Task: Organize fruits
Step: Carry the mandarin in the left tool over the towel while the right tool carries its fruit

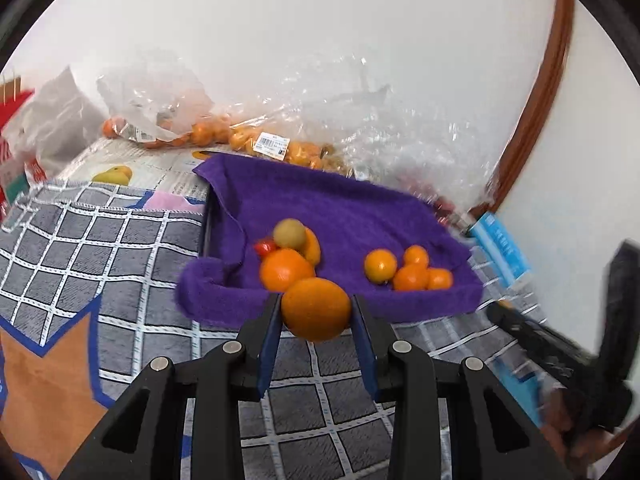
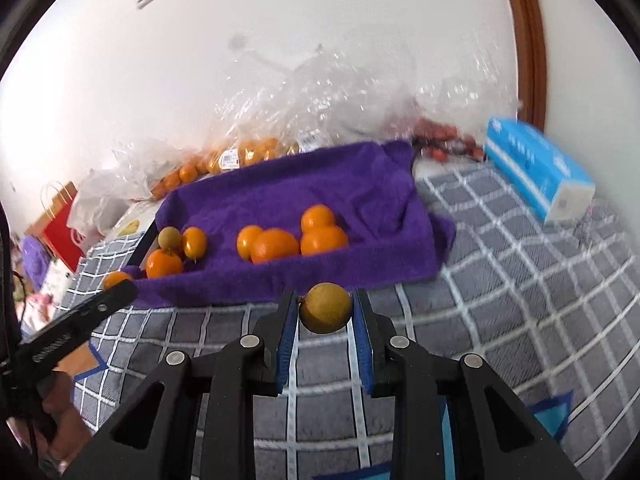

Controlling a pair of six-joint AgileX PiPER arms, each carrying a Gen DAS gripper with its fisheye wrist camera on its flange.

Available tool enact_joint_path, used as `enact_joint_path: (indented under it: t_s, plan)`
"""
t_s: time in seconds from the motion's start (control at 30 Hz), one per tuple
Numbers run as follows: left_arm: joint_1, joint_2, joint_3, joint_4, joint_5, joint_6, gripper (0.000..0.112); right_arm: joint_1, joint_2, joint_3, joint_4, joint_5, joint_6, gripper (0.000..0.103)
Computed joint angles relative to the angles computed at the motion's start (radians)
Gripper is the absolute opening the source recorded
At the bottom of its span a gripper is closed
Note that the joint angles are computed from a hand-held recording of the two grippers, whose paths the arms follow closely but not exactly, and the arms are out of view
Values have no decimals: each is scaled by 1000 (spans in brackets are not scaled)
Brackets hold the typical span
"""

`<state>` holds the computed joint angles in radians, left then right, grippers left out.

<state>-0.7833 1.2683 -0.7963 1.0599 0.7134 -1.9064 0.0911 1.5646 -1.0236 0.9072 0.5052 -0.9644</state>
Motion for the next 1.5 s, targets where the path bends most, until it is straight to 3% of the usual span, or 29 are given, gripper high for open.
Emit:
enact_joint_path:
  t_s: [0.1,0.23,0.37,0.5,0.63,0.7,0.77,0.9,1.03,1.2,1.5]
  plan:
    - [91,-102,44,-76,-76,69,32,31,25,-67,-85,6,89,27]
    - [224,-149,6,-243,-119,278,32,39,67,-163,-110,34,132,27]
    - [285,-98,-85,-268,-113,373,32,52,112,-275,-167,41,192,27]
    - [353,-4,-153,-264,-194,394,32,66,175,-389,-227,30,253,27]
    - [391,103,-176,-177,-253,306,32,51,250,-415,-168,12,220,27]
    - [421,137,-150,-114,-319,225,32,23,301,-414,-83,33,168,27]
    - [449,147,-108,-7,-391,94,32,24,340,-445,-135,44,210,27]
    - [450,193,-110,79,-381,15,32,43,334,-414,-139,-20,157,27]
    - [481,206,-88,144,-448,-81,32,44,349,-411,-123,-3,148,27]
    - [488,217,-80,193,-463,-128,33,47,384,-436,-158,0,207,27]
    - [488,241,-93,140,-465,-74,33,75,396,-425,-195,-32,237,27]
